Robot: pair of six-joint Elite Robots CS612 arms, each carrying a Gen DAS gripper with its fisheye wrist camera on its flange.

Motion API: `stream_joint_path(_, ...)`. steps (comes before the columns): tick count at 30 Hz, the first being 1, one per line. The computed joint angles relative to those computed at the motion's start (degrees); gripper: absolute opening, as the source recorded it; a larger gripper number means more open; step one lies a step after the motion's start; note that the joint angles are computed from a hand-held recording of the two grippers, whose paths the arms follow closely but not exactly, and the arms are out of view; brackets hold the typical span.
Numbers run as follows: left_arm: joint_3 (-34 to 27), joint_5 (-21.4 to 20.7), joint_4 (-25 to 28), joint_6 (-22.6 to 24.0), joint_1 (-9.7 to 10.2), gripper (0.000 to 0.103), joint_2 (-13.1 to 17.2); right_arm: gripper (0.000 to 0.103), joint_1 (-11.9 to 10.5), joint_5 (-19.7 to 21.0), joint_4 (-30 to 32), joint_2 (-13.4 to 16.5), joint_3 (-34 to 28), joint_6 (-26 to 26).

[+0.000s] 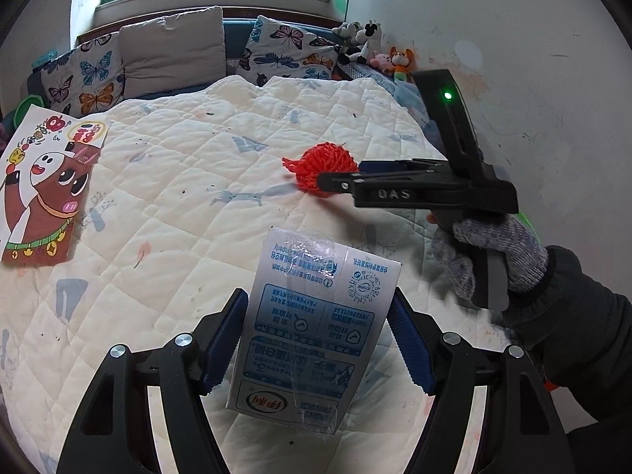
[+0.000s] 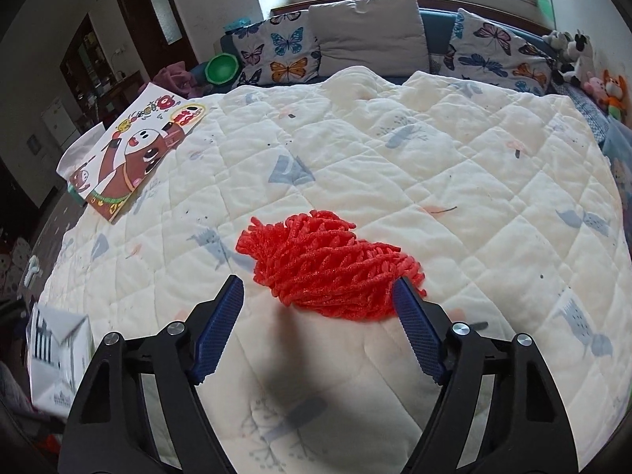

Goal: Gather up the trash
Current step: 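Grasp the red mesh net with the right gripper while the left holds the carton, then carry the red net over the green basket and open the right gripper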

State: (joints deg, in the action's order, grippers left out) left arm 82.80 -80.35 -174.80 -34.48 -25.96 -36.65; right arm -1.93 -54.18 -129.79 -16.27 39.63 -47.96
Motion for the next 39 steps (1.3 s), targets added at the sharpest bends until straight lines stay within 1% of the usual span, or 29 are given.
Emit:
stream_joint_path(2,-0.27,-0.13,0.14,0.01,-0.05,0.069,0.19,0.066,0.18,-0.71,0.66,0.53,-0.97,0.00)
stream_joint_path(4,-0.44,-0.20,0.17,-0.09,-0.07,0.069,0.32,0.062,0.24,-1.05,0.26,0.65,-1.05,0.12)
stream_joint_path(9,-0.79,-0.17,0.45,-0.76,-0.08,0.069,0.49,0.047,-0.23,-0.22,-0.56,-0.43,0.76,-0.41)
stream_joint_path(15,-1.10,0.23,0.46,-1.01,-0.38,0.069,0.69,0.040,-0.77,-0.28,-3.38,-2.24,4.41,-0.91)
stream_joint_path(24,-1.73,0.31,0.65,-2.25,-0.91,0.069,0.96,0.040,-2.34,0.82,-6.09,-5.42,10.33,-1.38)
stream_joint_path(29,-2.51,0.52,1.07,-2.67,-1.61,0.069,1.31,0.040,-3.56,0.99,-7.50,-7.22,13.84,-2.04)
stream_joint_path(32,-3.08,1.00,1.58,-2.72,-2.10,0.069,1.52,0.039,-4.26,0.77,-9.79,-8.32,16.23,-2.47)
stream_joint_path(39,-4.59,2.81,3.03,-2.58,-3.47,0.069,1.95,0.039,-6.48,1.63,-12.57,-10.47,20.46,-2.54)
